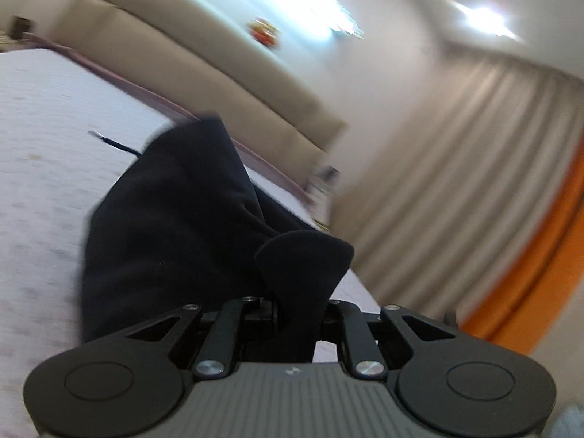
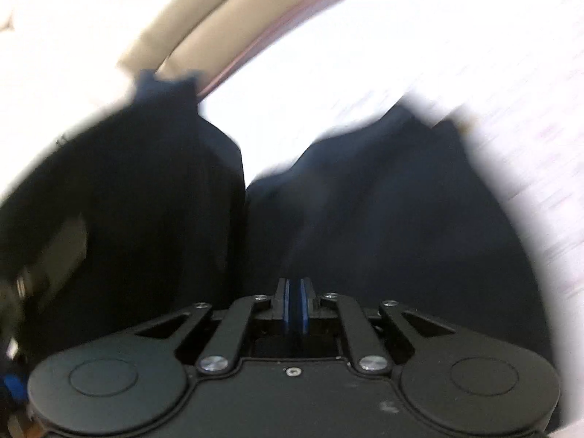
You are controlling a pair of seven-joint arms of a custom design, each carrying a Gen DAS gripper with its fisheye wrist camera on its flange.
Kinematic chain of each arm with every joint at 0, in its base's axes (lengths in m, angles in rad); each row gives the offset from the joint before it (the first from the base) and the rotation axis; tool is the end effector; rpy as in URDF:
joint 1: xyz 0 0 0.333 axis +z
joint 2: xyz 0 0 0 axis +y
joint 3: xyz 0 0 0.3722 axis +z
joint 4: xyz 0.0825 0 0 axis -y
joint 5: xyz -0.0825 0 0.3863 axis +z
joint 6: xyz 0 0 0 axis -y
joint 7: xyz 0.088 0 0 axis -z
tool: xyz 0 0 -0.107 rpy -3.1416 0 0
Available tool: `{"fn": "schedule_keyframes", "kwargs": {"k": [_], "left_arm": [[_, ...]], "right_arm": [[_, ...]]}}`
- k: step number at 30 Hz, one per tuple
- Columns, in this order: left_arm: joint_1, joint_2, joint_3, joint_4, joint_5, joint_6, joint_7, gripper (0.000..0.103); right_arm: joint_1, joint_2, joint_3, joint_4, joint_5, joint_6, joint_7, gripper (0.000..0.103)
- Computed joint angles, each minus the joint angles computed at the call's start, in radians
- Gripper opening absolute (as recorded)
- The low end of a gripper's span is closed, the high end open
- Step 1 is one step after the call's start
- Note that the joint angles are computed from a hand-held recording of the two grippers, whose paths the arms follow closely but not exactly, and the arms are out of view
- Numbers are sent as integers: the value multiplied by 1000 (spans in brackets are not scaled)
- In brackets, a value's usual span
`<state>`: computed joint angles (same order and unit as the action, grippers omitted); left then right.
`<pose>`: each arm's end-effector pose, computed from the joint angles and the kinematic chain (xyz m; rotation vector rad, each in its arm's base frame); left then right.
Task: Fold large clothes
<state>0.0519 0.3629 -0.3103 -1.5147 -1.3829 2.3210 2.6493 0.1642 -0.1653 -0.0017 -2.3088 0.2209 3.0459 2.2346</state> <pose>0.7098 -0.1640 0.5811 1.2504 -2.0286 1.8422 0.5228 0.0685 0.5749 -0.9374 2.0449 -0.2604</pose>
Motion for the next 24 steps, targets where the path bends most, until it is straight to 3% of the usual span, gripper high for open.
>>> {"fn": "schedule_keyframes", "kwargs": {"k": [3,6,9,10,11,13,15,17,20,24], "left_arm": [[-34,13,-17,4,43,-34,-21,13],[-98,36,-20,-15,138,12,-87,13],[-167,31,-8,-76,318,132,-117,14],[-170,15,-18,-108,336,172,-78,14],[-165,10,-26,-114,344,180,-77,14],[-154,-3,-37,-123,347,182,-97,14],[-152,-10,-42,-127,355,185,-111,14],[-146,-17,-44,-133,356,173,-126,14],[-134,-14,-42,-132,348,160,-132,14],[-135,-5,-44,-128,351,166,-127,14]], "right_arm": [[-205,-107,85,-67,-228,-66,173,14],[-279,-162,87,-102,-321,-123,240,17],[-146,-185,-52,-138,-175,-101,130,24],[-92,-175,-91,-135,-123,-86,76,39],[-18,-162,-154,-122,-53,-78,-9,64],[123,-129,-263,-85,91,-51,-175,81],[254,-83,-372,-16,243,-68,-345,81],[340,-2,-452,82,398,-104,-513,81],[348,93,-501,197,552,-216,-671,82],[288,181,-489,286,820,-343,-833,83]]}}
